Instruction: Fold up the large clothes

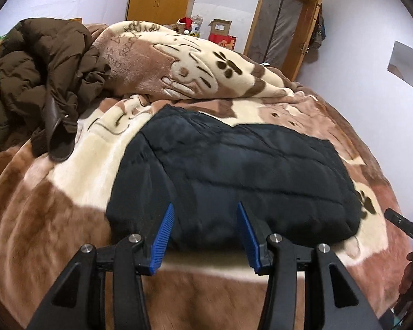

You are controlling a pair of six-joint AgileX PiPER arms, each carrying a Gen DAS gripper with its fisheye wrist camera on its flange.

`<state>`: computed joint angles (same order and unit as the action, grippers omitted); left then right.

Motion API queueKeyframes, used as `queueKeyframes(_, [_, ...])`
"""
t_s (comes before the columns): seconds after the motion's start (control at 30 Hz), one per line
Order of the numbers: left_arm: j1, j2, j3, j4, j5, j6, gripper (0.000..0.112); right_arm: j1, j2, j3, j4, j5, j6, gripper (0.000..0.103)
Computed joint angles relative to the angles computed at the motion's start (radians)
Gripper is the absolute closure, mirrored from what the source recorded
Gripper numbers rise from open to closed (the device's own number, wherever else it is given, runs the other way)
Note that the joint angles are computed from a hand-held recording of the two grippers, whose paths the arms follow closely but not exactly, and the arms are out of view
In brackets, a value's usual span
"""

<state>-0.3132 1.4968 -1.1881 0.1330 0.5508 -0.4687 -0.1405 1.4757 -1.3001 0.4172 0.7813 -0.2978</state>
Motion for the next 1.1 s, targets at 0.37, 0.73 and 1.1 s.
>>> queueKeyframes(0.37, [-0.404,-0.288,0.180,0.357,0.237,-0.509,0.056,0.054,-0.367,0.225,-0.116,0.095,0.089,0.052])
queueKeyframes(0.73, [-0.651,-0.375,0.218,0.461,0.426,-0.705,0.047,0.177,-0.525,0.271,-0.308,0.164,0.247,0.052])
queueKeyframes(1.1, [-0.689,-0.343,0.193,0.476,0.478,-0.731,0.044,0.241,-0.532,0.270,-0.366,0.181,0.302,0.052])
